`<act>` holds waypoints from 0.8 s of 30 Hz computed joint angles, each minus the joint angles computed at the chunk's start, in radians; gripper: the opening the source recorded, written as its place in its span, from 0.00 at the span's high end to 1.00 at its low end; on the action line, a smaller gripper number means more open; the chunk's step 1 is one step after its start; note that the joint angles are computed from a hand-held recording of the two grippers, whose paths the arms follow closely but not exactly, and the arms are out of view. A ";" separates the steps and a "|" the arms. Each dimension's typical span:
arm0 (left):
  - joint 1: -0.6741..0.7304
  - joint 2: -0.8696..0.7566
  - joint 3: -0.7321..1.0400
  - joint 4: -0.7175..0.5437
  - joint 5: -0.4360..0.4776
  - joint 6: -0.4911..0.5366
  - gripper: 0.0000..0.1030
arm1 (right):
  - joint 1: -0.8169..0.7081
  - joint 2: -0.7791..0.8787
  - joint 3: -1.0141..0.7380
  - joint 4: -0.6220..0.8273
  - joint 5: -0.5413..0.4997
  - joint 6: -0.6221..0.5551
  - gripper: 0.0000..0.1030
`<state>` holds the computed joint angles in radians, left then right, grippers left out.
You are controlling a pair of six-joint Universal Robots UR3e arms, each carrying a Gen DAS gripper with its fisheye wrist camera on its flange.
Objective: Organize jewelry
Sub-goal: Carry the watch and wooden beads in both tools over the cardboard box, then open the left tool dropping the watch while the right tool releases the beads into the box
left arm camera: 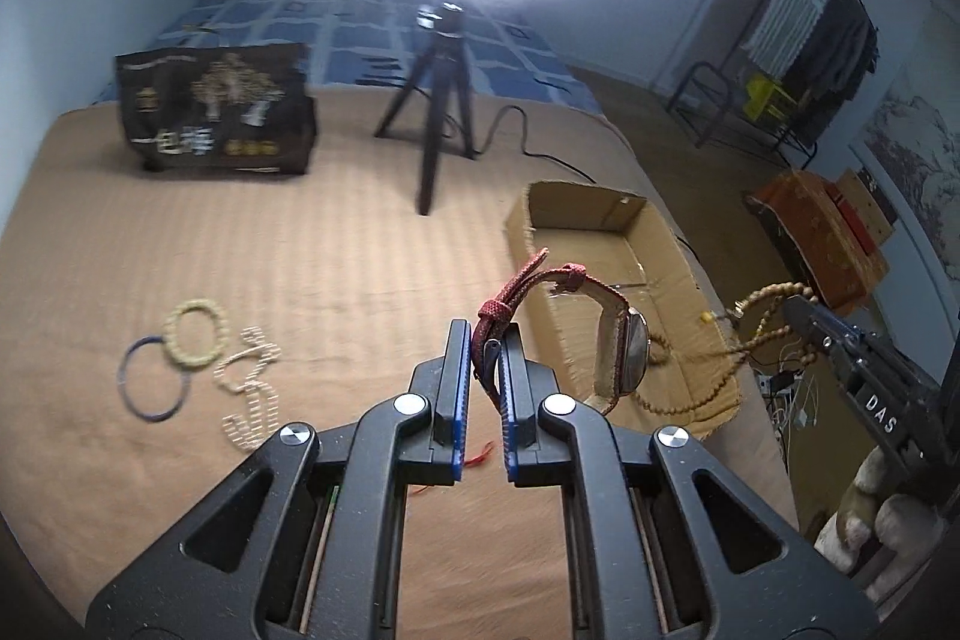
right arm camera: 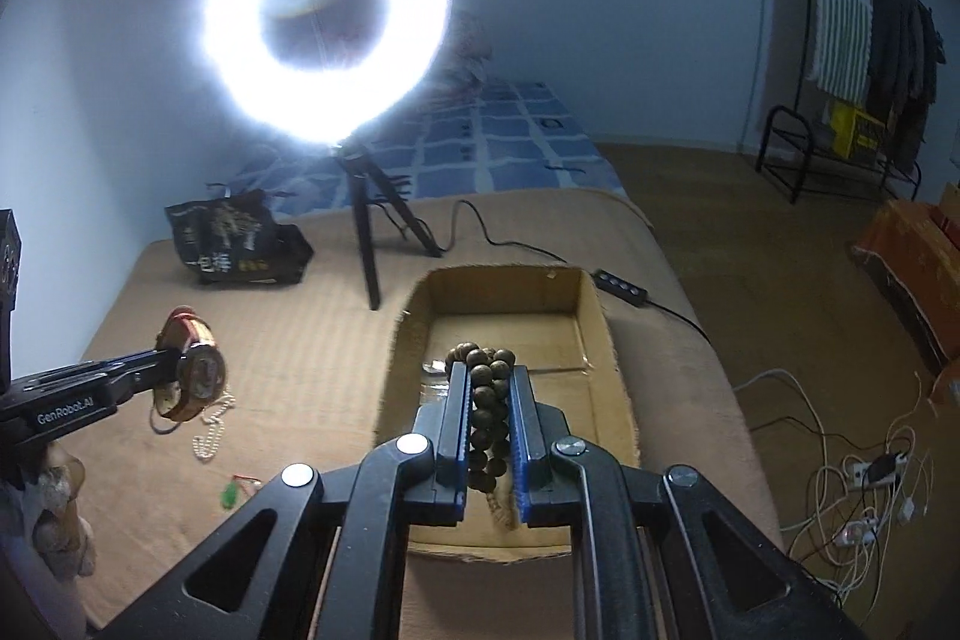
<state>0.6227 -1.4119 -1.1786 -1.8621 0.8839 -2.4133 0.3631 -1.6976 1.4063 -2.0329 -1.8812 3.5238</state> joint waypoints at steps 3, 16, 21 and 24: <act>-0.110 -0.031 -0.046 0.129 0.035 -0.095 0.93 | -0.043 -0.017 0.049 -0.009 0.026 -0.026 0.91; -0.417 -0.213 -0.104 0.484 0.167 -0.351 0.93 | -0.214 -0.105 0.243 -0.024 0.165 -0.111 0.91; -0.449 -0.227 -0.111 0.523 0.184 -0.356 0.76 | -0.235 -0.130 0.284 -0.034 0.178 -0.116 0.71; -0.447 -0.210 -0.127 0.541 0.193 -0.356 0.62 | -0.230 -0.132 0.284 -0.038 0.161 -0.101 0.36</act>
<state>0.1755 -1.6218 -1.3061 -1.3210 1.0772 -2.7696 0.1333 -1.8295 1.6905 -2.0710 -1.7202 3.4232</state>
